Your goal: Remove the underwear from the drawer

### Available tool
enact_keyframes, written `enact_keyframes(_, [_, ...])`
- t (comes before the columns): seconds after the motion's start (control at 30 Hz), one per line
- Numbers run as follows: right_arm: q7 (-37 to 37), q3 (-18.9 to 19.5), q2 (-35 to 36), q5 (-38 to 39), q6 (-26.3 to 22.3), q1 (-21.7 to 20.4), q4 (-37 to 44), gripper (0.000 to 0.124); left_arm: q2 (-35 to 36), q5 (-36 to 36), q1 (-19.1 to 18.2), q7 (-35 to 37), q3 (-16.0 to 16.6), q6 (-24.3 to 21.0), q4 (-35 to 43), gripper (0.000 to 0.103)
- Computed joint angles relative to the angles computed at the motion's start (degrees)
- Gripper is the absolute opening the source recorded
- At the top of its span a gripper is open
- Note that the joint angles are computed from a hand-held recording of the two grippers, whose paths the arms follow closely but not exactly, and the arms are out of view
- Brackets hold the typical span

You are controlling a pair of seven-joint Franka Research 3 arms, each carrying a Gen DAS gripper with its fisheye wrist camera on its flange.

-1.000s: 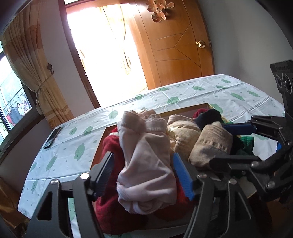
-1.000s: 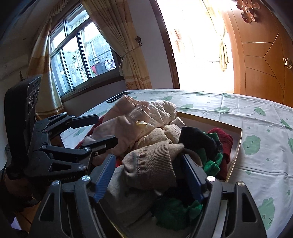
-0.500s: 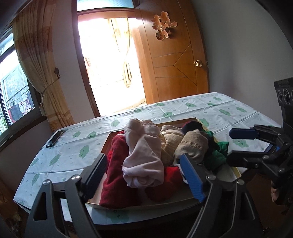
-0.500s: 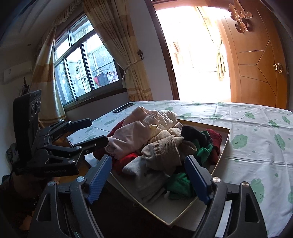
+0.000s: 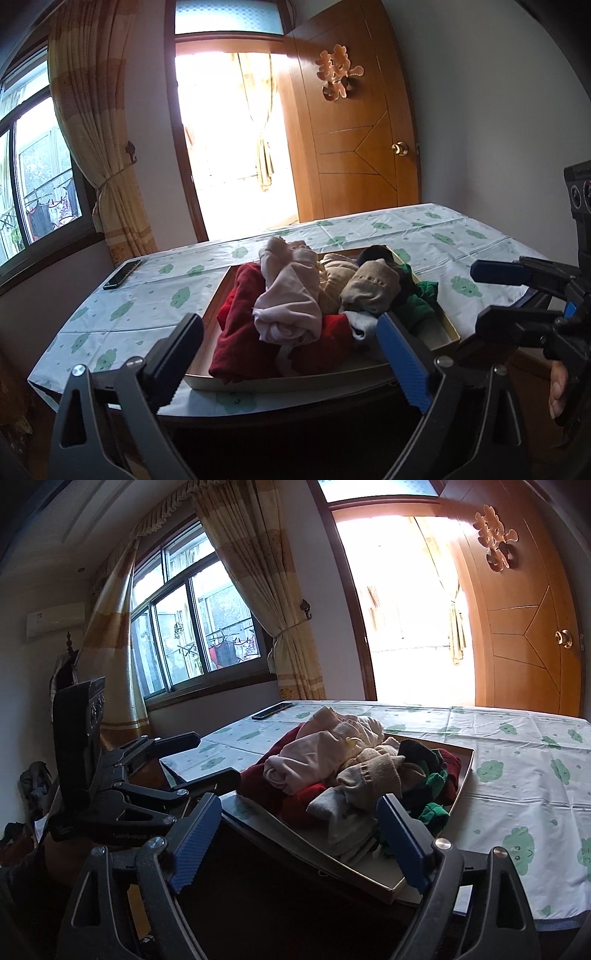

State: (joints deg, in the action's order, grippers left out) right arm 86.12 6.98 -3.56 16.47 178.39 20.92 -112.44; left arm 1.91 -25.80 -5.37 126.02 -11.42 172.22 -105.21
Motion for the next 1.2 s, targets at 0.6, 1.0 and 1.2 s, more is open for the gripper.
enact_keyframes(0.6, [2.75, 0.67, -0.71, -3.62, 1.17, -0.1, -1.14, 0.088, -1.78, -0.45, -1.33, -0.54, 1.52, 1.74, -2.93, 0.102])
enact_keyframes(1.0, [4.98, 1.34, -1.28, -6.03, 1.72, -1.38, -2.09, 0.089, -2.0, 2.97, -1.27, -4.05, 1.96, -0.84, -2.6, 0.102])
enact_keyframes(1.2, [6.57, 1.7, -1.64, -7.91, 2.07, -2.09, -2.6, 0.089, -2.0, 2.74, -1.4, -4.35, 2.08, -2.55, -1.51, 0.103])
